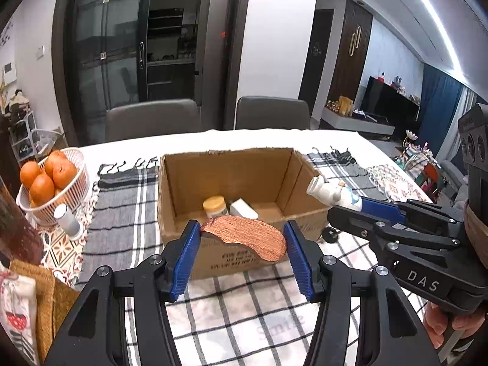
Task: Organize rigid objects
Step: 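Lift and carry the keychain and comb over the box with both tools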
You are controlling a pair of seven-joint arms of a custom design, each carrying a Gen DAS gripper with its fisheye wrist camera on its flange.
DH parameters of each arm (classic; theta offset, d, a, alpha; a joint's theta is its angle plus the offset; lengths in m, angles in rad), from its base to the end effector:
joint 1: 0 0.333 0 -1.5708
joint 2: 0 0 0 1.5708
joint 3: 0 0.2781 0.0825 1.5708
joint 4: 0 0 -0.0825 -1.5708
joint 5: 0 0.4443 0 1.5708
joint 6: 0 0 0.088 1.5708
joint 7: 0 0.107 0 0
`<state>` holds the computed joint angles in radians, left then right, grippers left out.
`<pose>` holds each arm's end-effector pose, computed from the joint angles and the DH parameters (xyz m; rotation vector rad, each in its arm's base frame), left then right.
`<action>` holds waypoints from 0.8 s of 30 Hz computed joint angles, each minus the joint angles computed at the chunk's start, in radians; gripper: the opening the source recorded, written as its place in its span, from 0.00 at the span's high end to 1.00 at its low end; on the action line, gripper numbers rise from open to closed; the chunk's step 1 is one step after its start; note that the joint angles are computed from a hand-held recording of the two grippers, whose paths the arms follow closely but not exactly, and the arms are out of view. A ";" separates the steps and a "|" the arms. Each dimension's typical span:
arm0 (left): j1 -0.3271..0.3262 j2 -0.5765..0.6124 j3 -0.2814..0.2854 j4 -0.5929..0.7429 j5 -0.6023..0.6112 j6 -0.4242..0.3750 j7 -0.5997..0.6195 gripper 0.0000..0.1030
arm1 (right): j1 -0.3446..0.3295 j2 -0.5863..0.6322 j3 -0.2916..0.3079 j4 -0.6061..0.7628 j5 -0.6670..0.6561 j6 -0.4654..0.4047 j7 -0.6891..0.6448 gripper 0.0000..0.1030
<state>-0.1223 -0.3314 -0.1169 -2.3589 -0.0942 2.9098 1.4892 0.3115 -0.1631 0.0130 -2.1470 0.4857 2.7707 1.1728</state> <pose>0.5462 -0.1301 0.4996 -1.6716 1.8250 -0.9630 0.5866 0.1763 0.5002 -1.9096 1.3490 -0.4099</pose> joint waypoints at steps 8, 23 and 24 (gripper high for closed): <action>-0.003 0.029 0.010 0.063 -0.006 -0.004 0.027 0.46 | 0.006 0.018 -0.003 0.055 0.038 0.015 -0.035 0.71; 0.034 0.221 0.003 0.311 -0.034 -0.131 0.080 0.46 | -0.047 0.192 0.030 0.295 0.036 -0.081 -0.012 0.71; 0.038 0.234 -0.001 0.326 -0.027 -0.141 0.074 0.46 | -0.053 0.207 0.033 0.313 0.032 -0.095 -0.005 0.71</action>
<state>-0.0842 -0.0977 -0.1181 -2.0329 -0.1207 2.7692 1.5630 0.2586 0.0435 0.0461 -1.8338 0.5174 2.6757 1.1682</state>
